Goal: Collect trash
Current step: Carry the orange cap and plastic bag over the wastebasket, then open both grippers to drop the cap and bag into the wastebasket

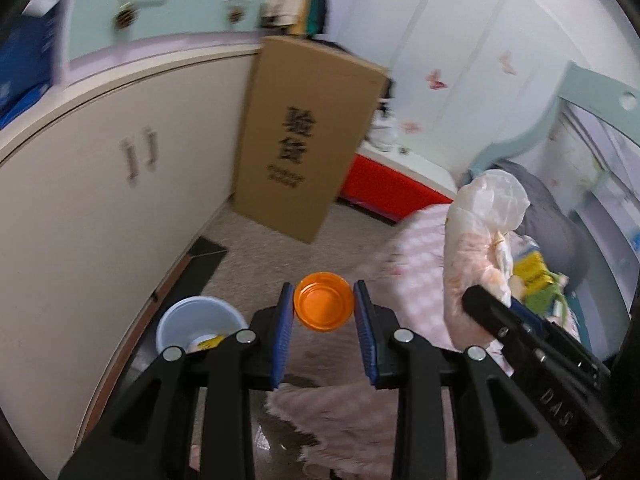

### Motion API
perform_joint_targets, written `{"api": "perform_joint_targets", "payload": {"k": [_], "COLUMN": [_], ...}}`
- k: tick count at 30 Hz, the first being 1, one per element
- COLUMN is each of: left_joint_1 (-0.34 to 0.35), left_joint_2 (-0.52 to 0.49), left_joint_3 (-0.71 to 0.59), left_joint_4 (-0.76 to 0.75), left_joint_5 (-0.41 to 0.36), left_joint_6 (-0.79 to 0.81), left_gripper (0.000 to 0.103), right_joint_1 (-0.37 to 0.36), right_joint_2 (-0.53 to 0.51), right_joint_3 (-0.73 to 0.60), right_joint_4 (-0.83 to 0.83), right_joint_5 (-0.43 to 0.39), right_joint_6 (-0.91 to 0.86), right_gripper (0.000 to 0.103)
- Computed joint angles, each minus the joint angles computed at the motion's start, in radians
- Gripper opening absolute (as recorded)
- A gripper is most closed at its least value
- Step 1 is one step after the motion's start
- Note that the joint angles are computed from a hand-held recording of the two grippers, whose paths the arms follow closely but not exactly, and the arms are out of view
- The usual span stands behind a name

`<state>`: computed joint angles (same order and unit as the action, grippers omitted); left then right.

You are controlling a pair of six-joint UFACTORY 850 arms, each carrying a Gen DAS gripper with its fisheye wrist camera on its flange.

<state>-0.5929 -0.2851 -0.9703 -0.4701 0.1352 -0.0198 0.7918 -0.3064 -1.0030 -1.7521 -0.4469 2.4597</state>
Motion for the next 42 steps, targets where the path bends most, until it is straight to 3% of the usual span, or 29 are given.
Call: {"api": "perform_joint_targets", "payload": {"k": [5, 8, 11, 14, 16, 17, 18, 20, 22, 29, 42], "left_joint_1": [0.085, 0.134, 0.180, 0.216, 0.240, 0.249, 0.259, 0.274, 0.285, 0.286, 0.244], "left_joint_2": [-0.012, -0.032, -0.054, -0.083, -0.107, -0.116, -0.128, -0.145, -0.159, -0.192, -0.197], "left_joint_3": [0.026, 0.027, 0.029, 0.016, 0.001, -0.004, -0.012, -0.025, -0.036, -0.057, -0.077], "left_joint_4": [-0.029, -0.119, -0.064, -0.164, -0.246, -0.266, -0.328, -0.377, -0.488, -0.557, -0.754], "left_joint_5": [-0.010, -0.011, -0.019, -0.025, -0.032, -0.033, -0.035, -0.049, -0.053, -0.073, -0.070], "left_joint_6": [0.004, 0.087, 0.024, 0.123, 0.208, 0.228, 0.289, 0.340, 0.448, 0.530, 0.736], "left_gripper": [0.029, 0.029, 0.029, 0.029, 0.029, 0.029, 0.029, 0.029, 0.029, 0.029, 0.029], "right_joint_1": [0.006, 0.008, 0.006, -0.001, -0.009, -0.012, -0.014, -0.020, -0.021, -0.018, -0.003], "right_joint_2": [-0.162, -0.244, -0.316, -0.374, -0.422, -0.445, -0.465, -0.503, -0.517, -0.501, -0.421], "right_joint_3": [-0.160, -0.247, -0.328, -0.394, -0.447, -0.475, -0.500, -0.550, -0.566, -0.536, -0.433], "right_joint_4": [0.034, 0.112, 0.213, 0.274, 0.226, 0.221, 0.251, 0.399, 0.444, 0.424, 0.202], "right_joint_5": [0.099, 0.139, 0.170, 0.199, 0.226, 0.231, 0.231, 0.242, 0.247, 0.247, 0.146], "right_joint_6": [-0.083, -0.180, -0.298, -0.368, -0.322, -0.311, -0.342, -0.492, -0.534, -0.495, -0.255], "right_gripper": [0.033, 0.033, 0.033, 0.034, 0.039, 0.046, 0.055, 0.056, 0.061, 0.066, 0.073]}}
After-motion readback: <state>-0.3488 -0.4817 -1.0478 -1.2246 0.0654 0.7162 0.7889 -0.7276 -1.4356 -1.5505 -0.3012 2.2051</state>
